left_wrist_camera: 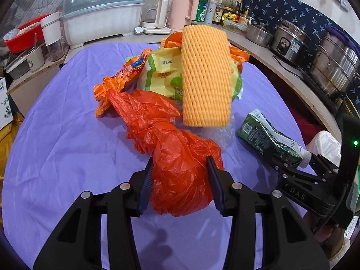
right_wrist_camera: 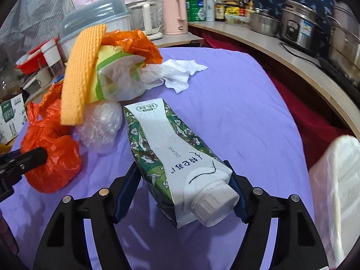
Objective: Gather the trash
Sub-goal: 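Grasp the orange plastic bag with the left tool while the right tool grasps the milk carton, then carry the orange bag and milk carton over the white trash bin with both tools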
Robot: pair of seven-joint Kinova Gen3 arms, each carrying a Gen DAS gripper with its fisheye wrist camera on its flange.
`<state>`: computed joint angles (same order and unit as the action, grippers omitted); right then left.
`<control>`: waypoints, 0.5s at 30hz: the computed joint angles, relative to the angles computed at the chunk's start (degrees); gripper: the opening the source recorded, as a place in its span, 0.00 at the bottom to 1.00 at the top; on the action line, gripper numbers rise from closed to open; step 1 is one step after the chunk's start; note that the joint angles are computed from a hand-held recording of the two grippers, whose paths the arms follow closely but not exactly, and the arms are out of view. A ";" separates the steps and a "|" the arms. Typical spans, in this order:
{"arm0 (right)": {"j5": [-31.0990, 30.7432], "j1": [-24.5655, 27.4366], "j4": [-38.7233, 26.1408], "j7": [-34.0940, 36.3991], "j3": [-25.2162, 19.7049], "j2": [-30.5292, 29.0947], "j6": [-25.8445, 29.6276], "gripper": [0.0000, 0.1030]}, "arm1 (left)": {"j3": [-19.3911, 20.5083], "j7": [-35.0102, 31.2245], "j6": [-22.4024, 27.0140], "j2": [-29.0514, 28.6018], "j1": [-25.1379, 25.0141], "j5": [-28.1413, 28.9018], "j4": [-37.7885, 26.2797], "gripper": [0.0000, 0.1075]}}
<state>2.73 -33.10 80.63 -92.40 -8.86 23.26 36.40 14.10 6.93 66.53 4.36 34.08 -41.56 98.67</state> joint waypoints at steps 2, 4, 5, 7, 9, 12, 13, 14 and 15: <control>0.33 -0.52 3.39 -2.12 0.73 -2.80 -1.51 0.66 | 0.67 0.57 1.28 0.08 0.93 -0.28 -0.62 0.39; 0.15 -0.16 5.53 -3.51 0.65 -4.78 -2.13 0.65 | 1.44 1.33 2.60 0.01 2.18 -0.71 -1.32 0.39; -0.19 0.18 7.01 -4.23 0.49 -6.10 -2.46 0.65 | 1.97 1.89 3.41 0.07 3.03 -1.09 -1.81 0.39; -0.92 0.88 9.57 -5.62 0.11 -8.32 -3.03 0.64 | 2.60 2.41 4.83 0.34 4.36 -1.59 -2.70 0.39; -1.95 1.88 12.44 -6.86 -0.35 -10.76 -3.87 0.64 | 3.23 2.79 6.29 0.70 5.89 -2.04 -3.79 0.39; -2.98 3.35 16.08 -8.04 -0.86 -14.05 -5.11 0.63 | 3.79 3.03 8.61 1.68 8.20 -2.78 -5.81 0.39; -2.93 3.65 17.00 -8.55 -0.90 -14.95 -5.21 0.62 | 3.91 3.17 9.30 2.00 9.03 -2.78 -6.54 0.39; -2.15 3.63 18.22 -9.84 -0.72 -16.17 -5.20 0.62 | 3.82 3.32 9.45 2.12 9.61 -2.76 -6.85 0.39; -1.85 3.84 18.82 -10.39 -0.85 -16.79 -5.10 0.62 | 3.97 3.67 9.94 2.42 10.47 -2.85 -7.45 0.39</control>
